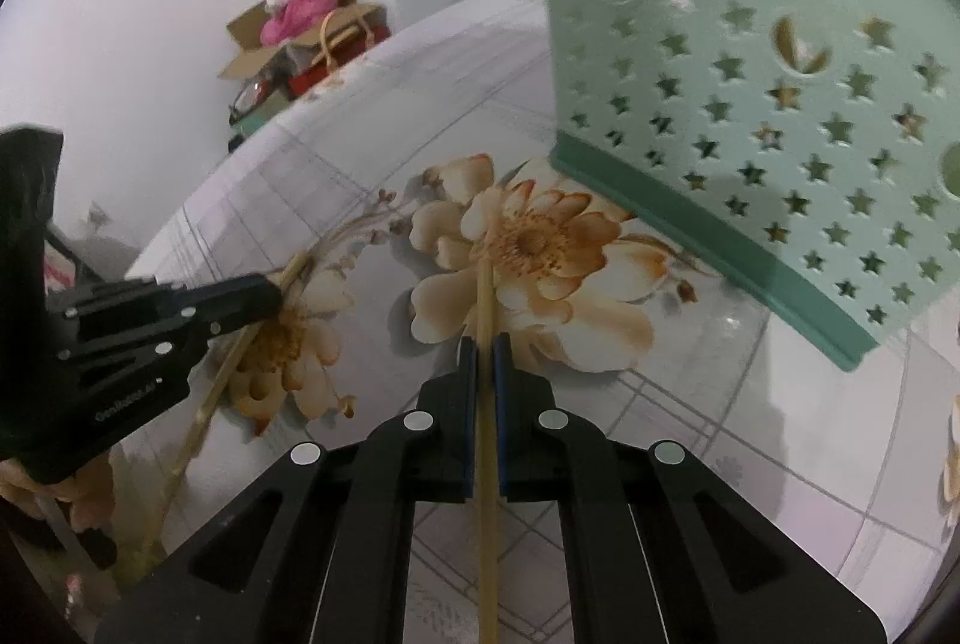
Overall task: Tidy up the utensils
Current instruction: 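Lift the chopstick in the left tool up while the right tool carries its chopstick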
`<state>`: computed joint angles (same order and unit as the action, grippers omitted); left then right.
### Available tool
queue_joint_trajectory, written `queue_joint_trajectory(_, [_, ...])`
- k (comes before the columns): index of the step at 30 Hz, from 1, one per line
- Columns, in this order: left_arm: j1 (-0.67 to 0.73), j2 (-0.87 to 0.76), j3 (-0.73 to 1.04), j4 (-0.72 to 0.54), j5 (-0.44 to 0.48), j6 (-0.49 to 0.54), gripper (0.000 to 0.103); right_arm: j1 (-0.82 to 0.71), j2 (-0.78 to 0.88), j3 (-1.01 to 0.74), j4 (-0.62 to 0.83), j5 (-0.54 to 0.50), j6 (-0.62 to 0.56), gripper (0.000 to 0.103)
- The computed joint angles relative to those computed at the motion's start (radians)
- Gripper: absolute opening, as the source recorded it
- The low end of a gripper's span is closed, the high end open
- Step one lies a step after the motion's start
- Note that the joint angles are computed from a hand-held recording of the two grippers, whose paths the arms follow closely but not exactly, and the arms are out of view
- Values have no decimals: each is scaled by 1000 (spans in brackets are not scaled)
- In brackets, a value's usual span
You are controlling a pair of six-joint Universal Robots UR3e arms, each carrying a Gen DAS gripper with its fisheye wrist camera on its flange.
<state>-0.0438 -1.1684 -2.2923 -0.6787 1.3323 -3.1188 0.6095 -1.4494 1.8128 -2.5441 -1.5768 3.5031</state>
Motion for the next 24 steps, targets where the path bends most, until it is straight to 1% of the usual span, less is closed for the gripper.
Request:
queue_joint_trajectory(5, [33,150,-43,-19,-61,5,6,-11,-106,79,-53,4,4,4])
queue_joint_trajectory(7, [72,241,-49,-56,-114,18,6,-10,-153,107,-71,-1,2,4])
queue_joint_trajectory(9, [130,346,-44,-118,-193,42,6,-23,-211,150,-87,6,-11,4])
queue_joint_trajectory(11, [214,453,-31,-207,-297,79,6,-30,-265,178,-93,7,-20,4])
queue_joint_trajectory(13, [356,588,7,-378,-465,154,6,-27,-310,201,-100,-8,-14,4])
queue_joint_trajectory(15, [469,671,57,-515,-601,212,6,-29,-323,200,-104,-15,-7,4])
queue_joint_trajectory(16, [543,715,94,-627,-685,265,6,-37,-349,215,-101,-14,-5,4])
queue_joint_trajectory(17, [582,731,119,-686,-736,292,6,-45,-372,226,-97,-13,-1,4])
queue_joint_trajectory(18, [595,725,134,-668,-776,270,6,-56,-388,230,-92,-9,0,4])
queue_joint_trajectory(19, [570,682,130,-566,-790,213,6,-56,-395,234,-96,-15,6,4])
queue_joint_trajectory(20, [523,621,121,-415,-775,128,5,-61,-408,241,-95,-19,8,4])
queue_joint_trajectory(21, [451,531,123,-227,-732,24,5,-63,-421,246,-94,-23,11,4])
queue_joint_trajectory(24, [317,299,195,122,-662,-181,5,-68,-437,257,-98,-34,23,4])
